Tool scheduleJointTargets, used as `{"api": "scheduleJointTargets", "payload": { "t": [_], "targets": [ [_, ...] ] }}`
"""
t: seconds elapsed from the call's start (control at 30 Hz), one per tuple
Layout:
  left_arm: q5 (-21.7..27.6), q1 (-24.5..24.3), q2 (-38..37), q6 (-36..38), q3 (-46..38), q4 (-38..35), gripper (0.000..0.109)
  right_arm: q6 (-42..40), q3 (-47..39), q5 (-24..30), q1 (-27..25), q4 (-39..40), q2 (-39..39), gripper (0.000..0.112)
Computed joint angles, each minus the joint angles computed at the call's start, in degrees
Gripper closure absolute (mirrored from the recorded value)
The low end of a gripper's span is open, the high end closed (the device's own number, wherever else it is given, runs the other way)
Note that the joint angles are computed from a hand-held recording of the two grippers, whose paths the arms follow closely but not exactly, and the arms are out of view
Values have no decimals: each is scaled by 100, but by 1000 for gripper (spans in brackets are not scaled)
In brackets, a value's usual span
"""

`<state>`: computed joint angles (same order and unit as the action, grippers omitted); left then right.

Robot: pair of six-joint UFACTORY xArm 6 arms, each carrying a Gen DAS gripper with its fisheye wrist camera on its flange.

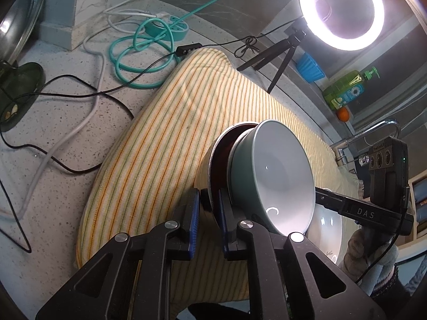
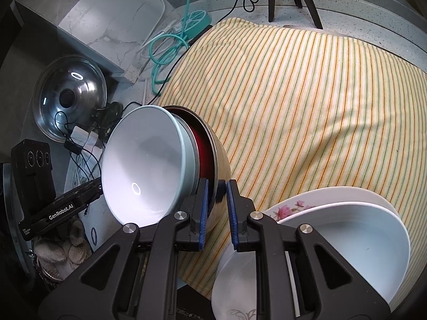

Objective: Organize plates and bowls

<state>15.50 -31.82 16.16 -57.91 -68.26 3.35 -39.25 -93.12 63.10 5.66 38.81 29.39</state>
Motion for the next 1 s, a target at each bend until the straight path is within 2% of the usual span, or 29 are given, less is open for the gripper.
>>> {"api": "scheduleJointTargets", "payload": {
  "t": [0.5, 1.0],
  "targets": [
    [243, -76, -58, -316, -310, 482, 98, -89, 59, 149, -236, 227, -255, 97],
    [557, -496, 232, -1053, -1225, 1448, 98, -586, 455, 472, -1026, 534, -927, 97]
  ]
}}
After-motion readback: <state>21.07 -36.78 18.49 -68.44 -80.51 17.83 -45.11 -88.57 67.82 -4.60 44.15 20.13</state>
